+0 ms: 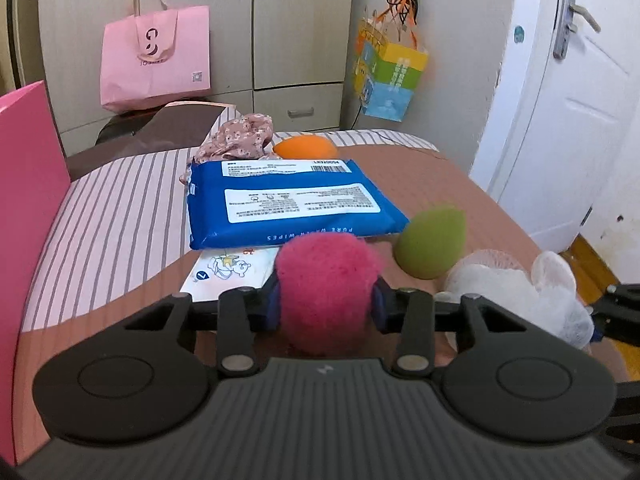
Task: Organize soft objects
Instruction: 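Lift the pink pompom with the left gripper while the right holds the mesh puff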
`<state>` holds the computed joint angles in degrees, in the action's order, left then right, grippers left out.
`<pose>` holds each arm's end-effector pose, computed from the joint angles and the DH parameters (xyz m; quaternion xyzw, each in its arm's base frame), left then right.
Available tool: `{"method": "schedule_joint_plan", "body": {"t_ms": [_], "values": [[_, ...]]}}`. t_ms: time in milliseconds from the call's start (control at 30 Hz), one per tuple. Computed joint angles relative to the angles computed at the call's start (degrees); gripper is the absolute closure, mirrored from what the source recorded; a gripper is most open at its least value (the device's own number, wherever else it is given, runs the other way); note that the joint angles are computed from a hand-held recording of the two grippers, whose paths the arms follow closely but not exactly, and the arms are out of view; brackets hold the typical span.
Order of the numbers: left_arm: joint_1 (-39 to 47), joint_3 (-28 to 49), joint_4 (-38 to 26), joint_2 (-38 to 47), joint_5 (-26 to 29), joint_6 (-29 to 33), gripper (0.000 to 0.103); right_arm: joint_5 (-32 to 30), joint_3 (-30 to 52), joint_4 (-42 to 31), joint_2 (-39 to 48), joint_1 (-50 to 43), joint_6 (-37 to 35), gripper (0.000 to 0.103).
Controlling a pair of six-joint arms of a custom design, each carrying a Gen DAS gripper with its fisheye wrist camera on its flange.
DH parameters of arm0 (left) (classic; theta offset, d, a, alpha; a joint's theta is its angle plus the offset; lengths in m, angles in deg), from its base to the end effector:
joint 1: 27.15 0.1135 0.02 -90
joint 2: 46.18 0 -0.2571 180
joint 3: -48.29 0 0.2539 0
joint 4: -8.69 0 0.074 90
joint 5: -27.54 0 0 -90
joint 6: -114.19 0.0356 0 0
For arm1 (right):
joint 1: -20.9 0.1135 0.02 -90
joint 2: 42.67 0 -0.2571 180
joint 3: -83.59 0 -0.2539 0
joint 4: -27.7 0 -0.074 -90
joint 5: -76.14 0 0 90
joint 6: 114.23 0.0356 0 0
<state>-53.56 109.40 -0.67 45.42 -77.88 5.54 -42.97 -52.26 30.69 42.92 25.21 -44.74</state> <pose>0.2990 -0.1379 0.1723 0.0040 0.8994 -0.0487 0.4345 0.2708 0.0378 0.1364 -0.2940 0.8278 0.1647 0.4486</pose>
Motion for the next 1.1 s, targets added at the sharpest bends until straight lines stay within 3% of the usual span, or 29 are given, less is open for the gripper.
{"method": "schedule_joint_plan", "body": {"t_ms": [333, 533, 733, 833, 933, 1100], "values": [[-0.3, -4.4, -1.5, -5.8, 2.4, -2.6, 0.065, 0.5, -0.5, 0.3, -0.5, 0.6, 0.0, 0.072], [1.5, -7.3, -5.3, -11.6, 7.8, -4.7, 0.065, 1.7, 0.3, -3.0, -2.0, 2.5, 0.1, 0.072], [1.6, -10.0, -10.2, -18.5, 9.1, -5.1, 0.064, 3.4, -1.2, -5.4, -5.9, 5.0, -0.8, 0.073], [2.7, -9.7, -15.8, -21.1, 11.1, -6.1, 0.064, 3.5, -0.2, -10.9, -8.2, 5.3, 1.0, 0.073], [4.0, -10.6, -19.6, -24.7, 13.7, -6.3, 0.064, -1.5, 2.5, -19.1, -9.8, 3.7, 3.1, 0.072], [6.2, -11.6, -26.5, -31.1, 17.6, -6.0, 0.064, -2.4, 2.0, -24.1, -14.2, 5.3, 2.6, 0.072]]}}
